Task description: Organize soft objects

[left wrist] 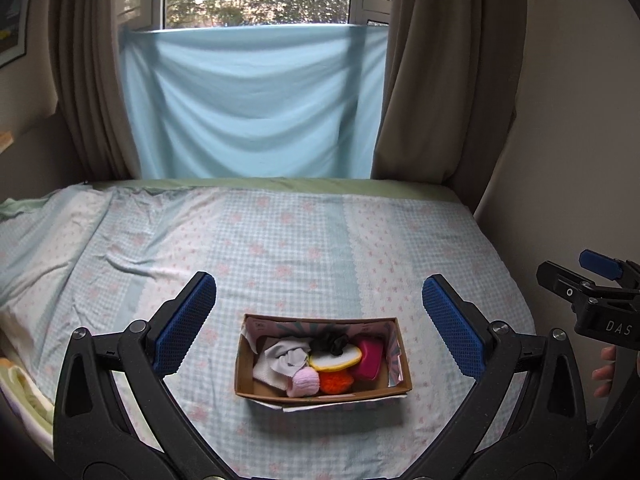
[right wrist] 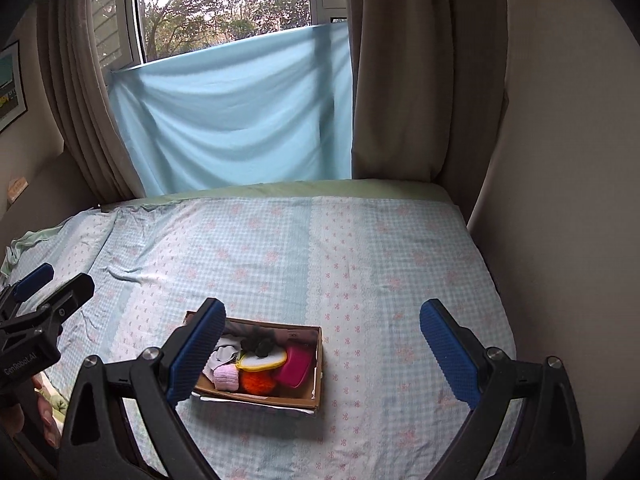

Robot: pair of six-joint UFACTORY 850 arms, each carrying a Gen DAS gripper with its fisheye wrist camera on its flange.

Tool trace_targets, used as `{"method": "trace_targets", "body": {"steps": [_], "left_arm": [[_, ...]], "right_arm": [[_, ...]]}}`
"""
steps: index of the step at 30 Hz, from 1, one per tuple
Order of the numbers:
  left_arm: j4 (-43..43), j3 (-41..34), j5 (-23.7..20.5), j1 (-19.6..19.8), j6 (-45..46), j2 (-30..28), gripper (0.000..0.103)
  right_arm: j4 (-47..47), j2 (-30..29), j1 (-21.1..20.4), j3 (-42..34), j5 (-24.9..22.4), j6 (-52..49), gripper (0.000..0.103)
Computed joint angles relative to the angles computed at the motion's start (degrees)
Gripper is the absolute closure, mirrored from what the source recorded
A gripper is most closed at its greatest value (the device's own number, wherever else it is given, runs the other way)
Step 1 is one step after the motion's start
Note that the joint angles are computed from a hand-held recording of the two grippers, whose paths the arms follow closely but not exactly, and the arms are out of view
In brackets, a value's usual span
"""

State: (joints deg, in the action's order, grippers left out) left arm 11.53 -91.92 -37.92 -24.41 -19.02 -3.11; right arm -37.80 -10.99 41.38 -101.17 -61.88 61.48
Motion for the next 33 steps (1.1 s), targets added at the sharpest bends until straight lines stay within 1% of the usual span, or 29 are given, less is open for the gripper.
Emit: {"method": "trace_targets", "body": {"steps": [3, 7, 18, 33], "left_arm": [[1.2, 1.7, 1.1, -0.8, -1.4, 1.8, 0.0], [4.9, 3.2, 1.8, -2.1, -4.2, 3.2, 0.0], [6.8, 3.4, 2.3, -3.3, -5.1, 3.5, 0.0], [7.7, 3.3, 2.6, -3.5, -5.6, 3.5, 0.0]], "right_arm": [[-2.6, 1.5, 1.1, 1.8, -0.4, 1.9, 0.006], [-4.9, 2.7, 1.7, 3.1, -0.9, 3.6, 0.006], [-7.1, 3.8, 2.4, 3.9, -1.4, 5.7, 0.006], [-7.5, 3.8, 2.3, 3.9, -1.2, 6.0, 0.006]]}}
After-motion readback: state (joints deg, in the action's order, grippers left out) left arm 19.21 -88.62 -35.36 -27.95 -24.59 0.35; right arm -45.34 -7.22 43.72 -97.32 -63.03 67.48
